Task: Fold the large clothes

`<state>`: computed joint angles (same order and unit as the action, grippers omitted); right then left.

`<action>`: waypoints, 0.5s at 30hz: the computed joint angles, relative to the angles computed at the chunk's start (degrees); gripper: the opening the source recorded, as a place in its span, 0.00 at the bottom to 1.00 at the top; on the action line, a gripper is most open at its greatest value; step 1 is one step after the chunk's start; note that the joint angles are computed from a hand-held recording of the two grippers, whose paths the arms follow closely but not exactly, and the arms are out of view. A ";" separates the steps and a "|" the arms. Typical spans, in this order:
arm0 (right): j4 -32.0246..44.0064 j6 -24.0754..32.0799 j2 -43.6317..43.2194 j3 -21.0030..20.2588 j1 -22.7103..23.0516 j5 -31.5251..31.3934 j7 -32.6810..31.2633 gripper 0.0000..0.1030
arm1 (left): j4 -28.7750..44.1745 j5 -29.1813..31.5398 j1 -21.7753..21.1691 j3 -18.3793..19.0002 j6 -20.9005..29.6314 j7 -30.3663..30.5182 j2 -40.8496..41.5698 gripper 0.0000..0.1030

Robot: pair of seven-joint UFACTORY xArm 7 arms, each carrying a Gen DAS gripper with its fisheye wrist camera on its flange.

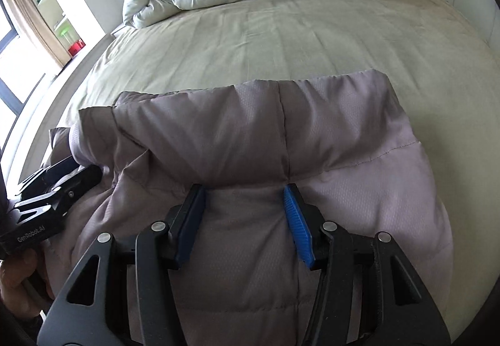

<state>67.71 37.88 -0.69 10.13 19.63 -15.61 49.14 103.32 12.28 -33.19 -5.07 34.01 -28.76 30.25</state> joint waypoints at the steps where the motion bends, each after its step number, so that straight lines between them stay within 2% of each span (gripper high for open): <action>1: 1.02 0.88 1.11 -0.03 -0.04 -1.18 -0.38 0.49 | 1.50 -0.71 0.39 -0.34 0.71 0.45 1.27 0.84; 5: 6.40 3.79 6.38 -0.74 0.76 -4.93 -0.16 0.49 | 5.63 -0.93 -0.05 0.55 2.41 0.30 4.79 0.87; 15: 9.31 1.21 10.99 -3.36 1.50 -3.78 -2.39 0.49 | 6.30 -0.62 -0.71 1.57 1.00 -0.73 6.42 0.88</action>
